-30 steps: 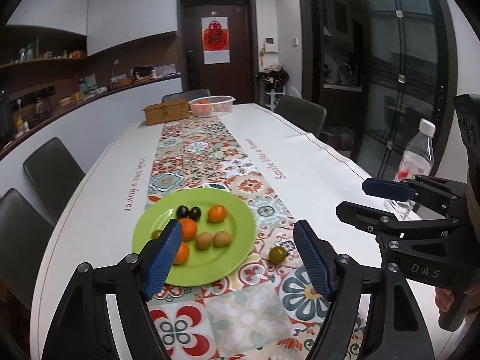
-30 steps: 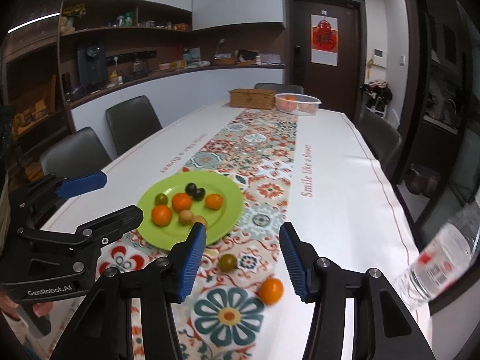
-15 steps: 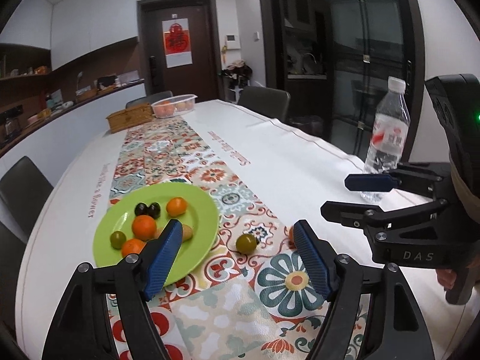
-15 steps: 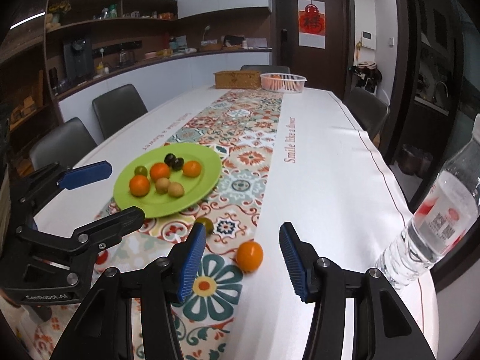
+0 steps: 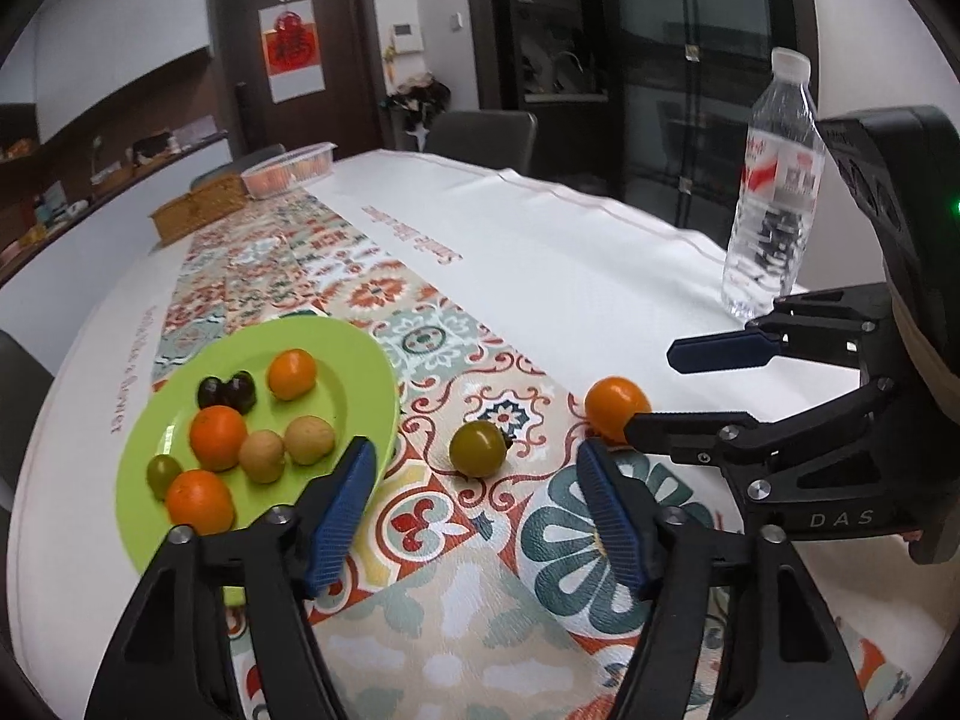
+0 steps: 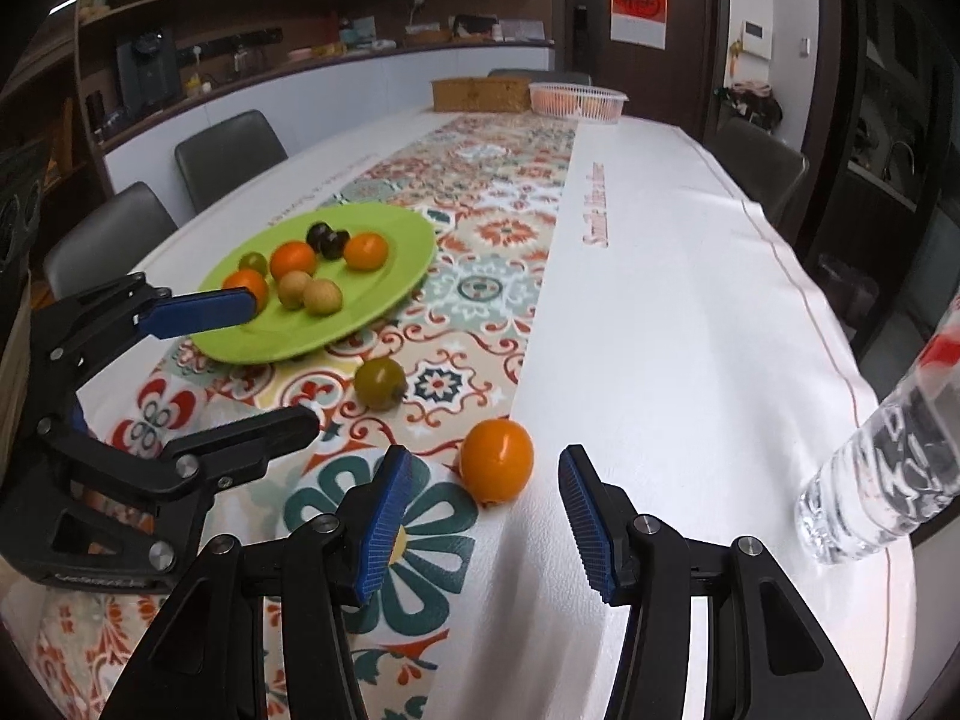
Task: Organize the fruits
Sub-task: 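Withdraw both tools toward a green-yellow fruit and a tangerine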
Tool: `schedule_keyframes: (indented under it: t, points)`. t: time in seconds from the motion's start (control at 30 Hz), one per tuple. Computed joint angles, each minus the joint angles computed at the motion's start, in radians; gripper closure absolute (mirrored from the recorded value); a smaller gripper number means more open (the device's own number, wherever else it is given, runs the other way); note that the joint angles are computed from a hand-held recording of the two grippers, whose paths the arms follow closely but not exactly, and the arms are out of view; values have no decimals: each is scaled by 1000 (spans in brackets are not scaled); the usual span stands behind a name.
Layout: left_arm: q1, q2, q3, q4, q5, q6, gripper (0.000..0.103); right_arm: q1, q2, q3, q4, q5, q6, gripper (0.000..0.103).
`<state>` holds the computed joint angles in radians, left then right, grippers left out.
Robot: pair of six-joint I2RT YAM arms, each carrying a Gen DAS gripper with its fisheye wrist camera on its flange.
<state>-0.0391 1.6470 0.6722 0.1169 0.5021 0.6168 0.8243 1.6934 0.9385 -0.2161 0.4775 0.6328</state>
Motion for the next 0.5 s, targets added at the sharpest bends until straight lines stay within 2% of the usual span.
schedule_keyframes:
  t: [0.07, 0.37, 0.5]
  points:
    - [-9, 36, 28, -25, -4, 18, 50, -11, 13, 1, 10, -14, 2, 51]
    - [-50, 154, 118, -60, -35, -3, 53, -47, 53, 4, 45, -66, 10, 53]
    - [-71, 196, 163, -82, -72, -31, 61, -62, 63, 2, 60, -93, 20, 55]
